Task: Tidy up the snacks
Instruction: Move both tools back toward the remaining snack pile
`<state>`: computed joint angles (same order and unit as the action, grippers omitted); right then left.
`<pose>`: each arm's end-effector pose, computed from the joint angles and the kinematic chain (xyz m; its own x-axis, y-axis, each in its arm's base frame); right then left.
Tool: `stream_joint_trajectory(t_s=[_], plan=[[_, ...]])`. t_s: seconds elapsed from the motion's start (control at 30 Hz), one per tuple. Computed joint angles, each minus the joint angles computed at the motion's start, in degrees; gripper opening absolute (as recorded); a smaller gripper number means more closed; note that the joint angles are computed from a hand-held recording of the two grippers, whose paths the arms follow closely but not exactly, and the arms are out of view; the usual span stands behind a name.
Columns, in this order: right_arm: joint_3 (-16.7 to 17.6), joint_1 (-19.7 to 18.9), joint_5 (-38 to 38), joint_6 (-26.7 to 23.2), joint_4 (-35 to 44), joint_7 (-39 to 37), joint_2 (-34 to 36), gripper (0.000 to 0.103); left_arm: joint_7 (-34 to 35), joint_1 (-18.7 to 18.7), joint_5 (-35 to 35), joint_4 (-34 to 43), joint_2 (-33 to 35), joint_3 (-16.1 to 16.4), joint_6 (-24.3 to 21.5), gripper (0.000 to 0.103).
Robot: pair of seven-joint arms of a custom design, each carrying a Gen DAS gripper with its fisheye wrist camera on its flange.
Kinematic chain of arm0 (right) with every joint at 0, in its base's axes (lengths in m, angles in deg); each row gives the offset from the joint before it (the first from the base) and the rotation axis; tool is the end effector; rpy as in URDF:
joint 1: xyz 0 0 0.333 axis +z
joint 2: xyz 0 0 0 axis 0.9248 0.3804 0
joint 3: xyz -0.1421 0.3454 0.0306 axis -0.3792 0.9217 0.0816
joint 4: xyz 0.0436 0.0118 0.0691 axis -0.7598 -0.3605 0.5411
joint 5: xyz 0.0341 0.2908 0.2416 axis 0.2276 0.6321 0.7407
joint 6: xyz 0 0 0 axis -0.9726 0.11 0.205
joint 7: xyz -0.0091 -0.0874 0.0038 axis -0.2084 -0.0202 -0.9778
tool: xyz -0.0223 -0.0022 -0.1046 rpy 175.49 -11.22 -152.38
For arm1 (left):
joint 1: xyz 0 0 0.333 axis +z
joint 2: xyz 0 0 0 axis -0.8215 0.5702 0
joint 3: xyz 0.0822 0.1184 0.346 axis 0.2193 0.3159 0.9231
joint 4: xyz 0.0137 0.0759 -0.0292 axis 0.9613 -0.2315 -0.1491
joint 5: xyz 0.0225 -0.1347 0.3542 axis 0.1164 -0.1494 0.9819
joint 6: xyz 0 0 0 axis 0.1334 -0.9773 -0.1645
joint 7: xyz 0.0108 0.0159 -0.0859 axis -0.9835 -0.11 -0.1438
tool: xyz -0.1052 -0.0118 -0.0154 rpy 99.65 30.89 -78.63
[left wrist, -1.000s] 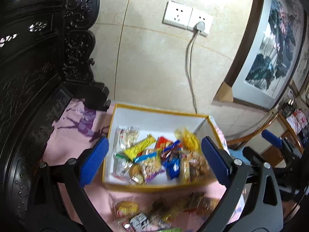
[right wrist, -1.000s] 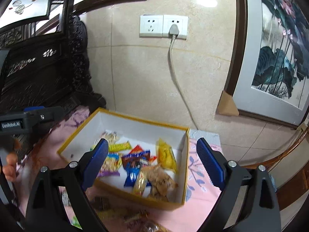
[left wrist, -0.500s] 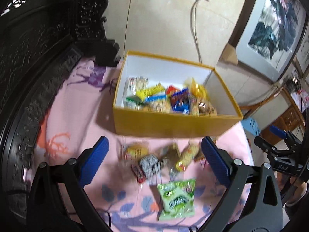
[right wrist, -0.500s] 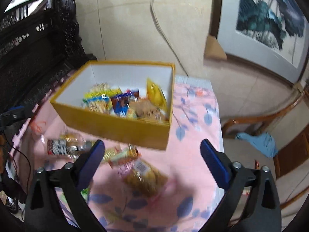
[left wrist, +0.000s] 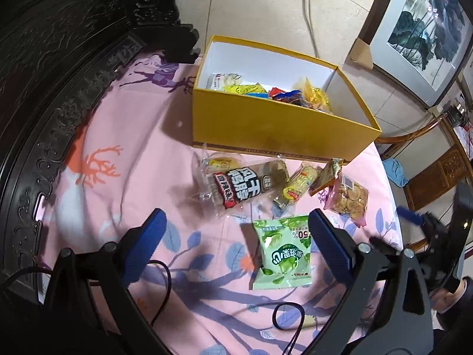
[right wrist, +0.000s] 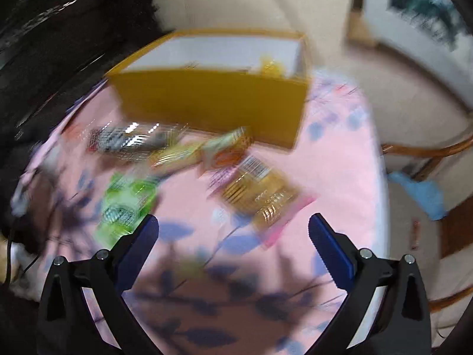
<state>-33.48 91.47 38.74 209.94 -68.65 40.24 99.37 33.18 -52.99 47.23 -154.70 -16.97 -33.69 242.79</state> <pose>0.5606 0.2371 0.4093 0.2626 -0.9602 -0.0947 -0.8282 -0.1739 -0.5328 0.5748 -0.0626 0.4666 -0.0724 -0.9830 0.1685 -0.8315 -0.0338 -0.5545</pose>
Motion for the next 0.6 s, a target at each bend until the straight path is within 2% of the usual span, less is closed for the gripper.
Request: stream_joint_trajectory(t_s=[0.03,0.07,0.13,0.17,0.27,0.37,0.43,0.5,0.6], plan=[[-1.63,0.97,-3.33,-0.85,0.39,3.71,0.19,0.102,-0.32,-0.05,0.29,-0.05,-0.05,0.10,-0.07,0.098],[-5.26,3.53,-8.46,-0.97,0.72,9.10,0.36,0.102,-0.68,-0.14,0.67,-0.19,-0.14,0.19,0.00,0.098],[-9.65,6.78,-12.77,-3.19,2.68,12.94,1.14,0.102,-0.76,-0.25,1.02,-0.49,-0.39,0.19,0.19,0.098],[-10.41,7.32,-13.87,-5.25,4.14,13.50,1.81,0.102,-0.69,-0.30,1.05,-0.56,-0.44,0.16,0.22,0.098],[-6.38,3.29,-14.12,-14.31,10.73,8.88,5.27,0.102,0.39,-0.42,-0.12,-1.24,-0.97,-0.11,0.44,0.098],[-3.94,0.97,-15.39,-12.27,11.63,4.46,6.29,0.102,-0.83,-1.04,1.04,-2.39,-1.70,0.47,1.23,0.098],[0.03,-2.51,-11.74,-11.62,12.81,-3.27,7.40,0.102,-3.25,-1.51,3.46,-3.06,-1.98,1.23,1.51,0.098],[2.05,-4.35,-8.55,-11.98,14.86,-9.20,9.19,0.102,-5.85,-1.72,5.56,-3.54,-2.19,1.85,1.15,0.098],[4.79,-6.80,-3.77,-13.66,17.73,-19.02,11.79,0.102,-5.78,-1.45,4.47,-4.47,-2.82,1.87,1.11,0.098]])
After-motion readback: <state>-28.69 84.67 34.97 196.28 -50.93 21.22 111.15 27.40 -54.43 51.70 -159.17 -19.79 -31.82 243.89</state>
